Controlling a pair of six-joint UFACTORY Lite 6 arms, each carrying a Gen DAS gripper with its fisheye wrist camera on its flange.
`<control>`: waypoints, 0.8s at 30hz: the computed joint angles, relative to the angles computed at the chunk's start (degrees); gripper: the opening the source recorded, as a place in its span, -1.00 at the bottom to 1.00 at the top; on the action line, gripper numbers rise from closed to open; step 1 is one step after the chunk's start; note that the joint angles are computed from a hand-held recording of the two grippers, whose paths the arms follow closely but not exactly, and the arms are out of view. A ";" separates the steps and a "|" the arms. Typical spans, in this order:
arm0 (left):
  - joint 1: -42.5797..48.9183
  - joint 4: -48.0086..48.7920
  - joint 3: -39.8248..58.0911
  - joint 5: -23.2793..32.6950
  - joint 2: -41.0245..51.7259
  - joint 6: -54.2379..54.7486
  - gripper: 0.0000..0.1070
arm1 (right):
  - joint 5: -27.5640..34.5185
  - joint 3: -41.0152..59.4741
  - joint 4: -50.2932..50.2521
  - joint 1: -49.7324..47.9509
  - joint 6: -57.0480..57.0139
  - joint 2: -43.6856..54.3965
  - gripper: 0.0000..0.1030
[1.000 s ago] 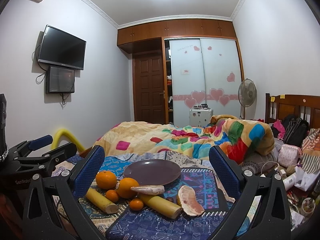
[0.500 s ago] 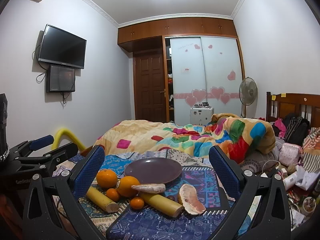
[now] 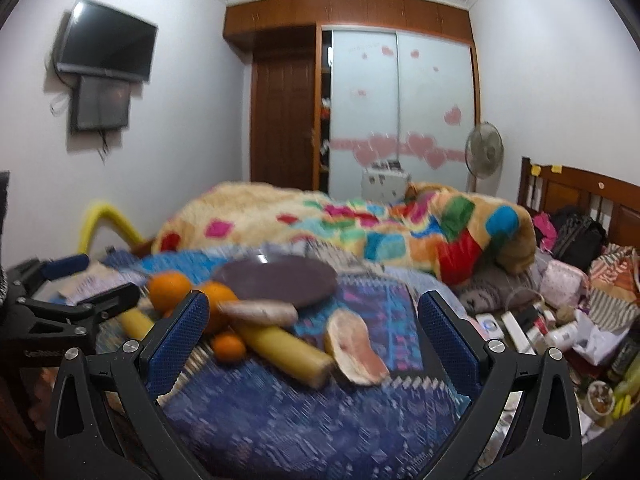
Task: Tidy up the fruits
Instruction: 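Close the right gripper on the pink pomelo segment while the left tool approaches the yellow cylindrical fruit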
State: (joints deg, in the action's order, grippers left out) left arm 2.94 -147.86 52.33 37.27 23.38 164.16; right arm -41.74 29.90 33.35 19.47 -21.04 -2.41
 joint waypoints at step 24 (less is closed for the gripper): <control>4.28 1.23 9.27 -6.26 11.09 1.52 0.93 | 14.93 9.93 -18.67 -16.41 8.49 15.84 0.63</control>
State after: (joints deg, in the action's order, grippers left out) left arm 7.23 -146.62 61.60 31.01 34.47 165.68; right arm -26.81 39.83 14.68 3.06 -12.55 13.43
